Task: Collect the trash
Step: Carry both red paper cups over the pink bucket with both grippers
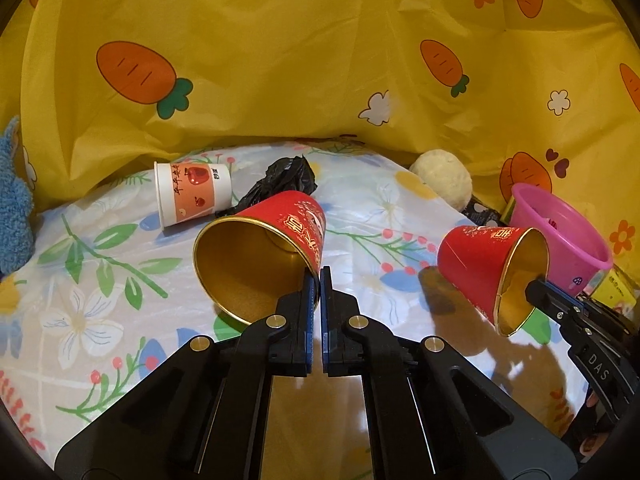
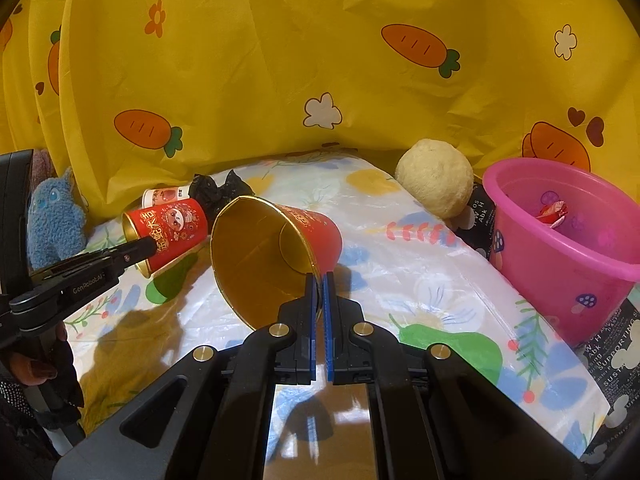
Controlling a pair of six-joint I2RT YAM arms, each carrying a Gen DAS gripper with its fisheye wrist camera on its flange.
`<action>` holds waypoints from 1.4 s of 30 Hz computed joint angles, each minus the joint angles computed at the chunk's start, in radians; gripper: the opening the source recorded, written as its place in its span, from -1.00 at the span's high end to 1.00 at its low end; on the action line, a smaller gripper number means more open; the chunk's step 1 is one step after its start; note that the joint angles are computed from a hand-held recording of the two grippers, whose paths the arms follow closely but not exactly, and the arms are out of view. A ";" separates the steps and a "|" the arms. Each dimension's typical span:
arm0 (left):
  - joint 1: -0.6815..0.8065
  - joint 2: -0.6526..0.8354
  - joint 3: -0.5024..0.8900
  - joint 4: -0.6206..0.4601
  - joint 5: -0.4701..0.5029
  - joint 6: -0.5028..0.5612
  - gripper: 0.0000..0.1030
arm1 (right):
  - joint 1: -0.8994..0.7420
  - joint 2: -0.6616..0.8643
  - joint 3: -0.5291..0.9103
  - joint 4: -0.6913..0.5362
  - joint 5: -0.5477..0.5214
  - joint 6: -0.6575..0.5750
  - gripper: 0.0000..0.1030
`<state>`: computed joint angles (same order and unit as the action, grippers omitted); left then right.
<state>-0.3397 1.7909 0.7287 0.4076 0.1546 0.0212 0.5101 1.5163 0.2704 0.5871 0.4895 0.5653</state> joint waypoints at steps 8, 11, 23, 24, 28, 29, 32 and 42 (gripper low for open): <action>-0.097 -0.175 -0.139 0.036 -0.076 -0.028 0.96 | 0.060 -0.200 -0.081 -0.101 0.066 0.023 0.92; -0.129 -0.218 -0.165 0.030 -0.089 -0.037 0.96 | 0.080 -0.278 -0.107 -0.153 0.084 0.040 0.92; -0.305 -0.291 -0.142 -0.033 -0.127 -0.083 0.96 | 0.049 -0.657 -0.184 -0.428 0.127 0.043 0.92; -0.328 -0.281 -0.123 -0.038 -0.133 -0.086 0.96 | 0.021 -0.709 -0.189 -0.463 0.117 0.030 0.92; -0.430 -0.215 -0.029 -0.049 -0.149 -0.094 0.96 | -0.186 -0.982 -0.200 -0.653 0.041 -0.073 0.92; -0.453 -0.191 0.002 -0.054 -0.148 -0.097 0.96 | -0.260 -1.041 -0.199 -0.693 0.008 -0.106 0.92; -0.514 -0.105 0.108 -0.072 -0.127 -0.109 0.96 | -0.549 -1.136 -0.193 -0.741 -0.168 -0.216 0.92; -0.644 0.185 0.450 -0.137 -0.034 -0.131 0.96 | -1.204 -0.850 -0.182 -0.465 -0.597 -0.432 0.92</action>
<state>-0.9841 1.9758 1.1788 0.2703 0.1203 -0.1101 -0.6936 0.6660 0.0882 0.1221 -0.1076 0.1337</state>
